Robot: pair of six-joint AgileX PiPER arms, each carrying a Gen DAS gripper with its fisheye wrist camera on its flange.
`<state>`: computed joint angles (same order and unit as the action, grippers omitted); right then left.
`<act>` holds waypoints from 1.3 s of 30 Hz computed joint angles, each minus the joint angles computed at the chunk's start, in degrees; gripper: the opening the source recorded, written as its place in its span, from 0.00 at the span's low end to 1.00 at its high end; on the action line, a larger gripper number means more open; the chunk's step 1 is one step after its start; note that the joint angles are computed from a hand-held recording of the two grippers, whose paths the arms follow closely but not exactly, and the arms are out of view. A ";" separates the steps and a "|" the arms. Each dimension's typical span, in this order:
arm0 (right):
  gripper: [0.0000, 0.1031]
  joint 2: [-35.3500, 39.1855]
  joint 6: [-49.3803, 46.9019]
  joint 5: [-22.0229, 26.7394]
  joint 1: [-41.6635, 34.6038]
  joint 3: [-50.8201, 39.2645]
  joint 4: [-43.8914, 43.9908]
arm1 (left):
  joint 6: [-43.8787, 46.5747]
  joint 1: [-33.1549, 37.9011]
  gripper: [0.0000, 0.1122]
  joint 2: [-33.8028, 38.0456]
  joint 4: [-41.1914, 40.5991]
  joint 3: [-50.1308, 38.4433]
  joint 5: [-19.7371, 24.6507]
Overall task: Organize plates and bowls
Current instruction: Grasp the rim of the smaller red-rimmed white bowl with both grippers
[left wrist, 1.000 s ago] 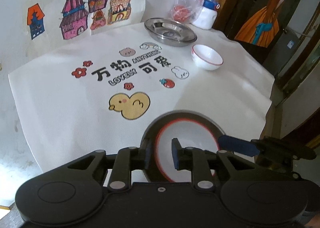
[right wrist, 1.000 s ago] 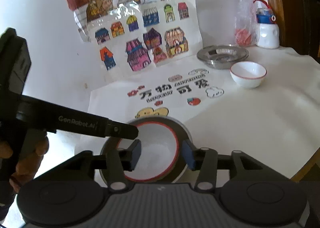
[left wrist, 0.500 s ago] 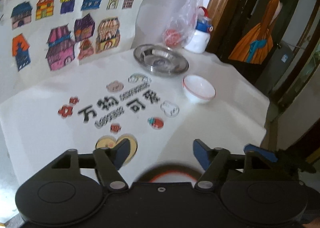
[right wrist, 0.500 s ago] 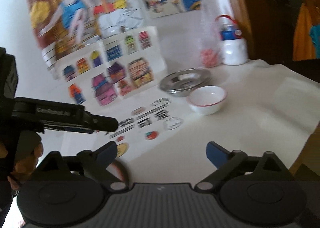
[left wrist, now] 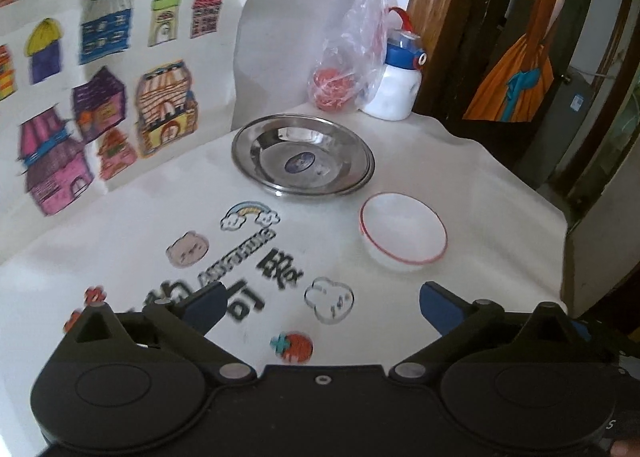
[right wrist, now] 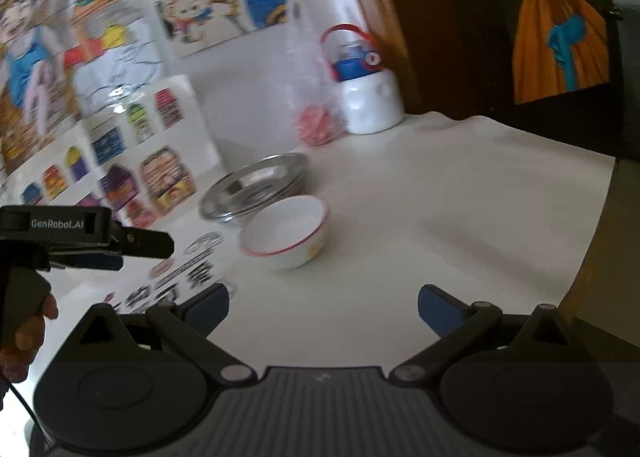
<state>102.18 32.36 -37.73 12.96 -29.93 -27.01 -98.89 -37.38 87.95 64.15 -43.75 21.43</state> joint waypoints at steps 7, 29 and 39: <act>1.00 5.12 -3.76 1.86 0.77 -6.90 4.80 | 11.37 5.05 0.91 9.69 -7.96 -9.24 -2.32; 1.00 14.41 -22.22 8.84 8.04 -20.47 24.10 | 20.29 9.86 0.91 22.52 -16.56 -19.70 -5.99; 0.87 14.64 -31.33 7.26 10.49 -20.63 28.74 | 18.71 9.66 0.90 24.15 -14.94 -20.29 -6.65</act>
